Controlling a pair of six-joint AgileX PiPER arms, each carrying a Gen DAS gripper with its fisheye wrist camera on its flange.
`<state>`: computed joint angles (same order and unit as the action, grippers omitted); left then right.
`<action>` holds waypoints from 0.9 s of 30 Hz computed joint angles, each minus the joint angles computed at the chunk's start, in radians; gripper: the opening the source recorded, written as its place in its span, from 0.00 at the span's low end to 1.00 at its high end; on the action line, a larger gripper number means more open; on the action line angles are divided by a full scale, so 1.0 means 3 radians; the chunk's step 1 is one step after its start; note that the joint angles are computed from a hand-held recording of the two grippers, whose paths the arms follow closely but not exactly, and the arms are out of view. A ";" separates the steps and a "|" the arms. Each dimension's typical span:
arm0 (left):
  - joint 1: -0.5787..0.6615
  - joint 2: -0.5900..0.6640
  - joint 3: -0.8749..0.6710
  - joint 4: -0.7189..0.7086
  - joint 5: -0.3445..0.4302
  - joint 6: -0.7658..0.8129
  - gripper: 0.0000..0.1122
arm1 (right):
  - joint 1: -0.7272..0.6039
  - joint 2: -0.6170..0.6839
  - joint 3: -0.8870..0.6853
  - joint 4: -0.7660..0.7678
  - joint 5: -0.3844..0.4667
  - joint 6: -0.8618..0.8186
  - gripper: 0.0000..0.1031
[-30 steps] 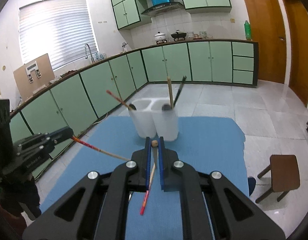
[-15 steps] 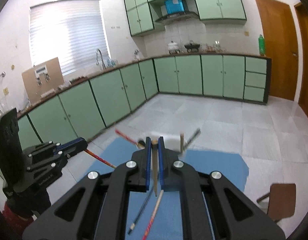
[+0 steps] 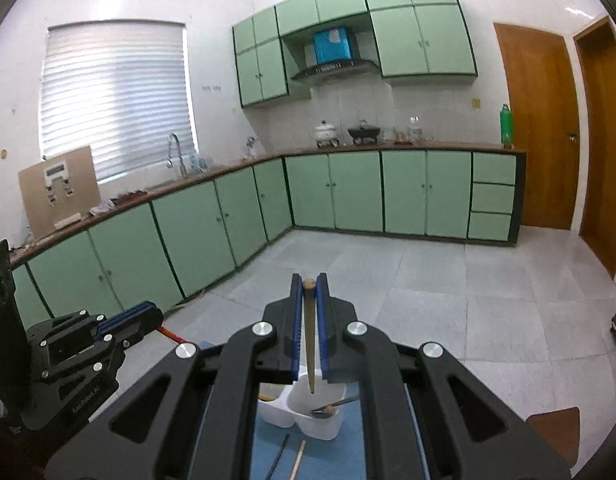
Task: Organize utensils
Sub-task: 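Lift both chopsticks and lower them into the white holder, then open both tools to release the chopsticks and withdraw to the mat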
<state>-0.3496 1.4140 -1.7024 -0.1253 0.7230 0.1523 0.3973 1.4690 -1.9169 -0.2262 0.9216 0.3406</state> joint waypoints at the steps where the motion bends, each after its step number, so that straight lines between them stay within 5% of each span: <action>1: 0.0005 0.0060 -0.0017 -0.0008 0.0002 0.0008 0.05 | -0.0033 0.0050 0.0028 0.0034 -0.0019 -0.0009 0.06; 4: 0.0024 0.0268 -0.0103 -0.0047 0.0052 0.0017 0.05 | -0.0111 0.0193 0.0055 0.0230 0.0015 -0.0112 0.06; 6: 0.0072 0.0380 -0.0171 -0.0136 0.0132 0.0039 0.10 | -0.0112 0.0209 0.0154 0.0178 -0.0029 -0.0019 0.10; 8: 0.0098 0.0396 -0.0137 -0.0164 0.0116 0.0023 0.26 | -0.0086 0.0168 0.0268 0.0120 -0.0103 0.0057 0.11; 13: 0.0120 0.0219 0.0103 -0.0181 -0.0016 0.0055 0.31 | -0.0073 -0.0105 0.0623 -0.0089 -0.0258 0.0280 0.22; 19: 0.0125 -0.0140 0.0496 -0.0158 -0.0136 0.0004 0.46 | 0.0075 -0.0605 0.1227 -0.0465 -0.0376 0.0665 0.48; 23: 0.0075 -0.0529 0.0991 -0.0063 -0.0246 -0.0087 0.63 | 0.0540 -0.1047 0.1822 -0.1181 -0.0273 0.1360 0.84; 27: 0.0066 -0.0859 0.1509 -0.0085 -0.0287 -0.0145 0.66 | 0.1119 -0.1468 0.2475 -0.1740 -0.0028 0.2124 0.90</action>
<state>-0.3299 1.1563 -1.2498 -0.1509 0.6370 0.1088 0.7331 1.0285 -1.1743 -0.7483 0.9131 0.9778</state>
